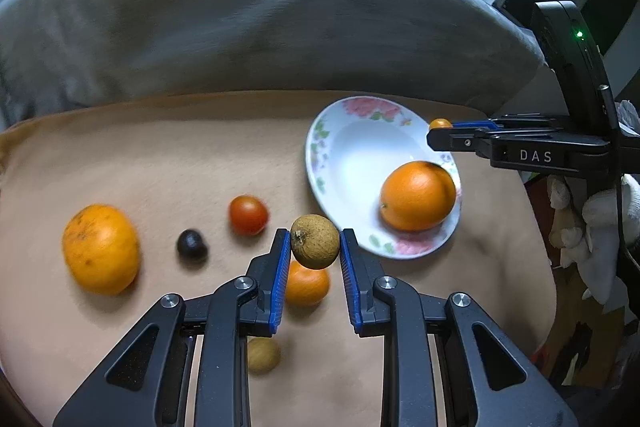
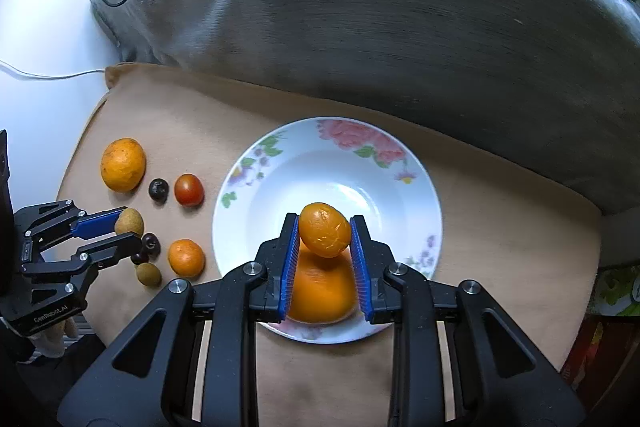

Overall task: Organize fruits
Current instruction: 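Carry both fruits over the plate and open both tools to drop them, then lift both open tools away from the plate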

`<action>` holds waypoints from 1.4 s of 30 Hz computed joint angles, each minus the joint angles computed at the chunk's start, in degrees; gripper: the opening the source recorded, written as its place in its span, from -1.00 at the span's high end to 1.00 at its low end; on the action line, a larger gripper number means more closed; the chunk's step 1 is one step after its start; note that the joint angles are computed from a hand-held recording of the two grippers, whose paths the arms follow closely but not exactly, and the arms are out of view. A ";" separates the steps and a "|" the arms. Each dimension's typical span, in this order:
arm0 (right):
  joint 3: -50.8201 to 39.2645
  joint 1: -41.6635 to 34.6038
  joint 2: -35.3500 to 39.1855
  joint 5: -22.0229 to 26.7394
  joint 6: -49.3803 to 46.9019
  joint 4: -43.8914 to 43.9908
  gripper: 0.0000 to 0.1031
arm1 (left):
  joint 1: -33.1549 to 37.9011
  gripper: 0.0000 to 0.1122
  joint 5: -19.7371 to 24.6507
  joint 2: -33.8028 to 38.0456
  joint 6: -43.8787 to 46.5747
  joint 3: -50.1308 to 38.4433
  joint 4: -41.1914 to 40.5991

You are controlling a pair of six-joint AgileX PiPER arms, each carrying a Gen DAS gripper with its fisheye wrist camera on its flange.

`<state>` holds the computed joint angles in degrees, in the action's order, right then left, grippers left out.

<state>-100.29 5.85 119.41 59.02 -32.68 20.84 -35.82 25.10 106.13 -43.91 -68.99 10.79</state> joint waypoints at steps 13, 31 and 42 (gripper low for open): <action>-3.13 -2.99 3.34 1.50 -1.12 1.21 0.49 | -0.77 0.58 2.81 7.34 2.53 -10.96 -0.11; -2.63 -4.12 3.13 0.10 -3.13 3.87 -0.27 | -1.35 0.50 5.94 10.44 3.29 -16.82 -0.01; -1.84 -3.85 2.14 0.00 -2.97 4.24 -0.33 | -1.81 -0.16 6.33 9.64 0.61 -17.27 3.14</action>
<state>-102.13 2.00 121.55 59.02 -35.65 25.08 -37.63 31.43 115.77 -43.30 -86.26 13.93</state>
